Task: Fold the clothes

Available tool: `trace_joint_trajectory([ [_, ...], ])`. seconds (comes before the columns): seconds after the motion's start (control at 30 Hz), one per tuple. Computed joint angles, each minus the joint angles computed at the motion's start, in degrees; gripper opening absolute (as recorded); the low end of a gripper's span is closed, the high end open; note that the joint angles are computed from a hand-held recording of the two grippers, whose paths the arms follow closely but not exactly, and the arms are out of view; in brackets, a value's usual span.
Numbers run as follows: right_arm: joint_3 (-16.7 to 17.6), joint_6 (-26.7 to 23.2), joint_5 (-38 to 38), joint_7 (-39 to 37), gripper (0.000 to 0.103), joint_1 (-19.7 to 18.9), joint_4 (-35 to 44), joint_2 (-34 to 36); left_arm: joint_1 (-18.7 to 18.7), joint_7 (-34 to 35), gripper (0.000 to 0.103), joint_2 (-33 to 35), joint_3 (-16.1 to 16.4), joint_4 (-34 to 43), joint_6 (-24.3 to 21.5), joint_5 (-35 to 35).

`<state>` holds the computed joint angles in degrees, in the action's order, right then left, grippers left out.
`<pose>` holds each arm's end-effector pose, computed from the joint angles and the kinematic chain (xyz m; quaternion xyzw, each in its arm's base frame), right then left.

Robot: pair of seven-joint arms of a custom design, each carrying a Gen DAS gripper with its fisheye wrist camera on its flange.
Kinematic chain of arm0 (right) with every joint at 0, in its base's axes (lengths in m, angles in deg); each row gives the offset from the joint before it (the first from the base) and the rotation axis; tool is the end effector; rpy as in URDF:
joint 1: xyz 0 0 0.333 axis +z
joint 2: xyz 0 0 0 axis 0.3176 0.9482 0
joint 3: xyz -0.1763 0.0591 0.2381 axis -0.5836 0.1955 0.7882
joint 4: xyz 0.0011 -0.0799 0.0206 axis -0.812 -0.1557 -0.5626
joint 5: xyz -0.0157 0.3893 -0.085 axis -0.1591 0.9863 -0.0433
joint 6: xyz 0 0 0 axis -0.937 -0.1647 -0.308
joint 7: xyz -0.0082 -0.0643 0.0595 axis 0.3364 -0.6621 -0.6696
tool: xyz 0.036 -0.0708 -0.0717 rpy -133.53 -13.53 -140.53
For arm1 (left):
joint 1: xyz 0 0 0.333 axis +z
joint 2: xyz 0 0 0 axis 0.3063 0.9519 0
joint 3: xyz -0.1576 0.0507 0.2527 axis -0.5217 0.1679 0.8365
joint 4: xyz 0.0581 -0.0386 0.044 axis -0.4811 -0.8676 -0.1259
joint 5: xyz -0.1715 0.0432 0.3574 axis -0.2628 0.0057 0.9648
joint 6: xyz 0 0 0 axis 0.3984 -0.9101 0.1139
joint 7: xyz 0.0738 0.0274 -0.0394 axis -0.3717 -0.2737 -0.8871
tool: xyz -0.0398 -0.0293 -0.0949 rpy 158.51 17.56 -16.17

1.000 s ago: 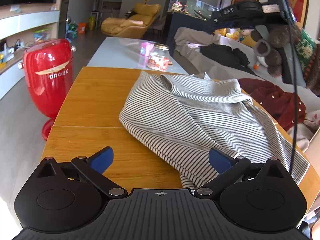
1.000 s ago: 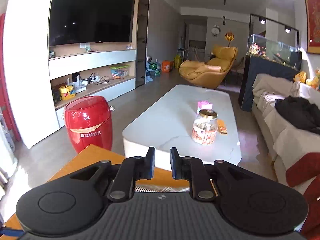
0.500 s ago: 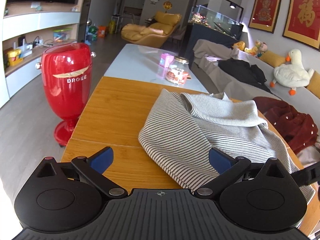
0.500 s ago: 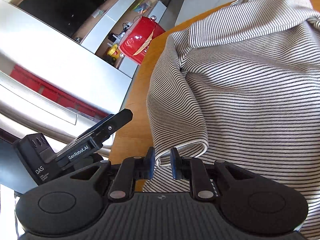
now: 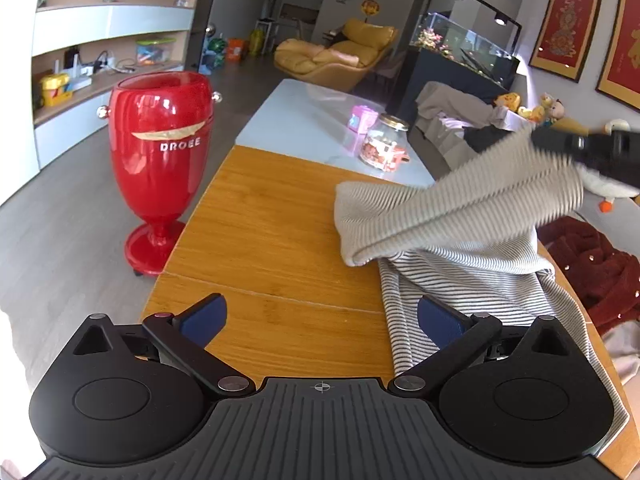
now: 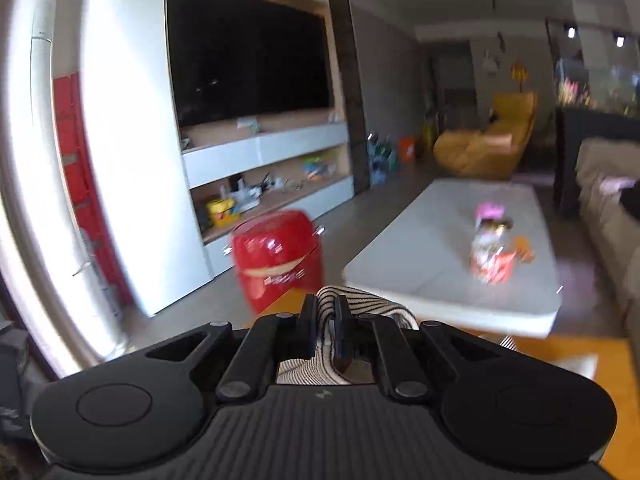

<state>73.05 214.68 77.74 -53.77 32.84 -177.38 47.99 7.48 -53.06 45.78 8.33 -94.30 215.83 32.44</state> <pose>0.6197 0.1700 0.4960 -0.7156 0.4003 -0.2478 0.5160 0.5637 -0.2337 0.3866 -0.6788 0.5778 -0.3914 0.2284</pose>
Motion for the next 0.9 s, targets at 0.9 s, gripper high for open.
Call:
trace_joint_trajectory([
  [0.9,12.4,9.7,-16.5,26.6,0.028,-23.9,7.5,18.1,-1.5,71.4,0.103,41.9,-15.3,48.1,-6.1,-41.4],
])
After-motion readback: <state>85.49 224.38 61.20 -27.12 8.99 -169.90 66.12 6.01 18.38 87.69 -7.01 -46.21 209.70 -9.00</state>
